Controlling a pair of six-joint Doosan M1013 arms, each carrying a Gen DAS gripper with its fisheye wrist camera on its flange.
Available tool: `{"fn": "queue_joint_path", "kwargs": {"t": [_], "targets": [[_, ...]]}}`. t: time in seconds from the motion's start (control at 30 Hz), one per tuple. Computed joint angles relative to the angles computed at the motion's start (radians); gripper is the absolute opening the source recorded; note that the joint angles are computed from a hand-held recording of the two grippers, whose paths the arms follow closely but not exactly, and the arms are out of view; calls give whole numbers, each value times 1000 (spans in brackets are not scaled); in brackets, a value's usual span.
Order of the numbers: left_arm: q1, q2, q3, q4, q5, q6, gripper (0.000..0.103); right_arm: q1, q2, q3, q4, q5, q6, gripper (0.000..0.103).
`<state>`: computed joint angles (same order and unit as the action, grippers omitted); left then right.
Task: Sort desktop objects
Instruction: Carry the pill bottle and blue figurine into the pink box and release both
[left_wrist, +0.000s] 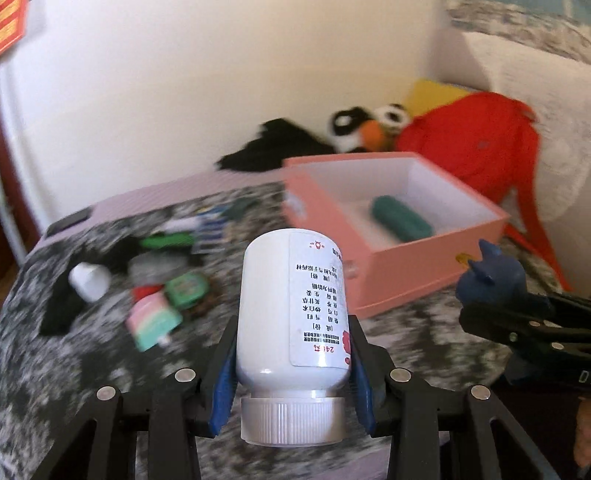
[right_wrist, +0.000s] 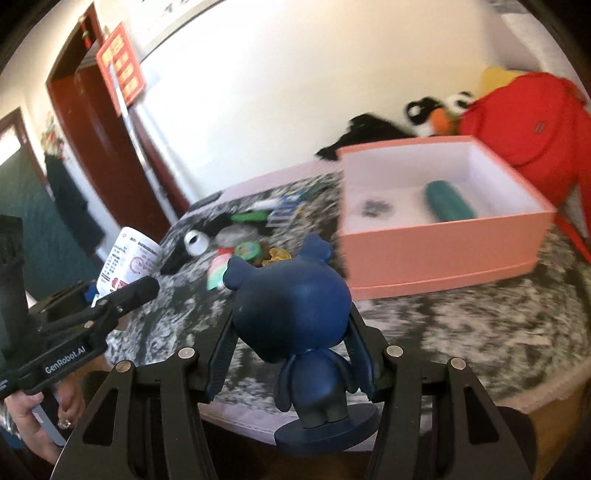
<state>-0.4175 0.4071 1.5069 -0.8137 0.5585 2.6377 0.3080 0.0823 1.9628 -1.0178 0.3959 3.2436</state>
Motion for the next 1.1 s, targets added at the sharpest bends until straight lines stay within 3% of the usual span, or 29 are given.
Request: {"fn": "queue_joint_path", "kwargs": {"t": [0.27,0.5,0.8,0.87,0.93,1.0,1.03,1.07,1.1], "targets": [[-83,14,-57,-35,64,44,45,-29,-108,78,-127,127,148,58],[-150,83,-198,-14,84,12,45,-132,-132,66,-185,144,142,58],[-197,277,-499,194,141,-227,45,-338,-15,-52,-71,10,-33,58],[-205,324,-567,241,165,-278,45,-374,20,-83,-12,-13,-107,58],[-208,368,-637,274,225,-306,45,-405,66,-132,128,-6,-286,59],[-205,408,-706,286,294,-341,73,-411,106,-181,204,63,-398,65],[-203,416,-721,289,300,-357,93,-402,127,-211,164,137,-378,72],[-201,407,-709,294,270,-369,101,-390,135,-219,92,177,-323,88],[-199,399,-697,300,240,-382,102,-377,135,-217,1,199,-248,96]]}}
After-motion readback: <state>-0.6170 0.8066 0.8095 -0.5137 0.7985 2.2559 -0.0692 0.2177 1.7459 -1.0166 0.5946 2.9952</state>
